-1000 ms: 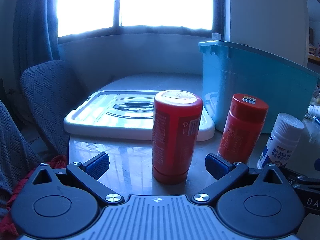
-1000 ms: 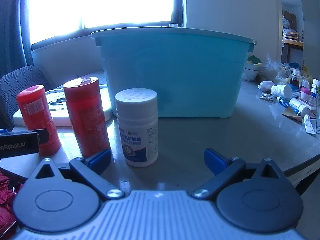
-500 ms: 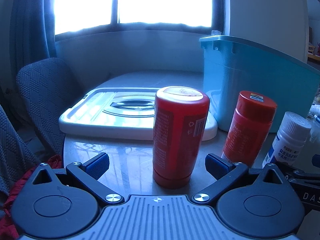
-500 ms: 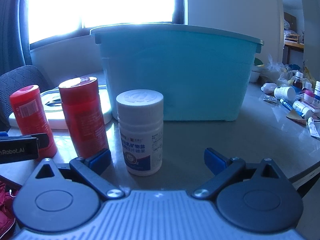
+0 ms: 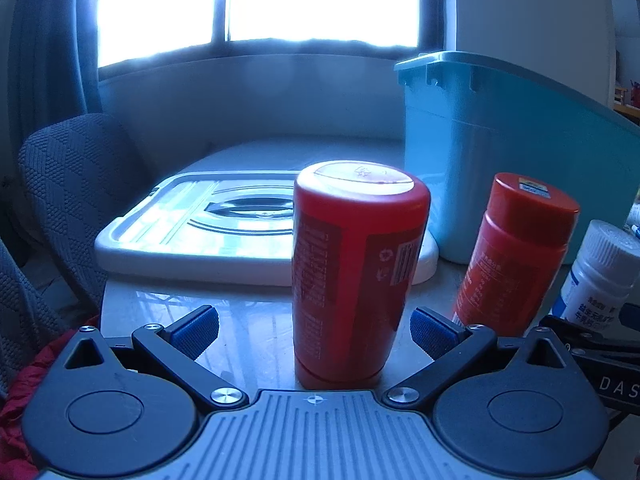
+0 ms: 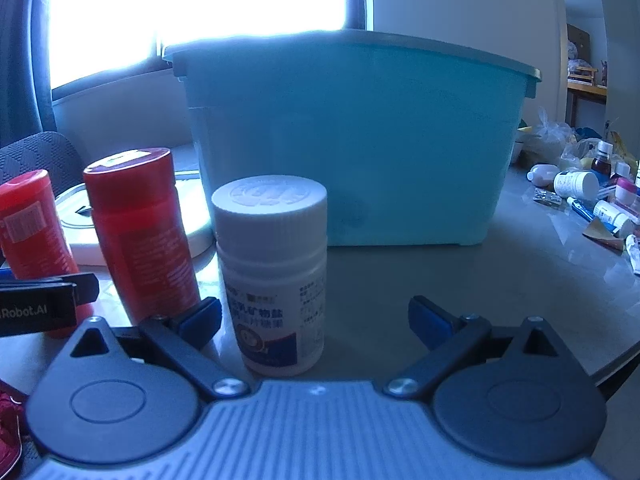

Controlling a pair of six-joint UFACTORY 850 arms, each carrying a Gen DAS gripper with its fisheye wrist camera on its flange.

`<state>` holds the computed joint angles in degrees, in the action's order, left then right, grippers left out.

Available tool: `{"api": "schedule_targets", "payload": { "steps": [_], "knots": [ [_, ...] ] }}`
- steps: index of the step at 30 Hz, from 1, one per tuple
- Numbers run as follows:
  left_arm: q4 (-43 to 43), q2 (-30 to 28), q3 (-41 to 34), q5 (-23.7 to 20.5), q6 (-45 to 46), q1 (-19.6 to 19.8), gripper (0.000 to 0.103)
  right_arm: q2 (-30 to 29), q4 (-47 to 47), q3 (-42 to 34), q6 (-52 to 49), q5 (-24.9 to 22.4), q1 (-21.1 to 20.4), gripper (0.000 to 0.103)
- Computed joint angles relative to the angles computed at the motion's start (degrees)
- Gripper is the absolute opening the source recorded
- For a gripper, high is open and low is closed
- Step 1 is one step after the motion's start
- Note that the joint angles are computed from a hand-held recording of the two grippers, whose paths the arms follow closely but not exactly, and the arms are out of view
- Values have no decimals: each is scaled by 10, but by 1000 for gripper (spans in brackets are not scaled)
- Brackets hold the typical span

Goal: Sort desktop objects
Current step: 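Move left gripper to the red canister while right gripper approaches the white pill bottle, then close left gripper on the red canister while right gripper closes on the pill bottle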

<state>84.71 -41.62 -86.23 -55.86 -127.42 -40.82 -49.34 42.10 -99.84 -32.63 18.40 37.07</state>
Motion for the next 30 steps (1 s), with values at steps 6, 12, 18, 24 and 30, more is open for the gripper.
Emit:
{"api": "schedule_targets", "payload": {
  "steps": [6, 12, 18, 24, 30],
  "knots": [
    [16, -6, -5, 4, -12, 5, 101, -18, -4, -23, 6, 8, -1, 100],
    [44, -9, -3, 7, -16, 6, 50, -30, -35, -51, 11, -46, -8, 48],
    [22, -4, -4, 8, -20, 3, 50, -13, -68, -27, 27, -39, -8, 48],
    [-5, 8, -9, -5, -4, -13, 50, 25, -101, 14, 56, -41, -10, 48],
    [-41, 14, -27, -32, 28, -40, 50, 75, -161, 74, 118, -34, -16, 48]
  ]
}}
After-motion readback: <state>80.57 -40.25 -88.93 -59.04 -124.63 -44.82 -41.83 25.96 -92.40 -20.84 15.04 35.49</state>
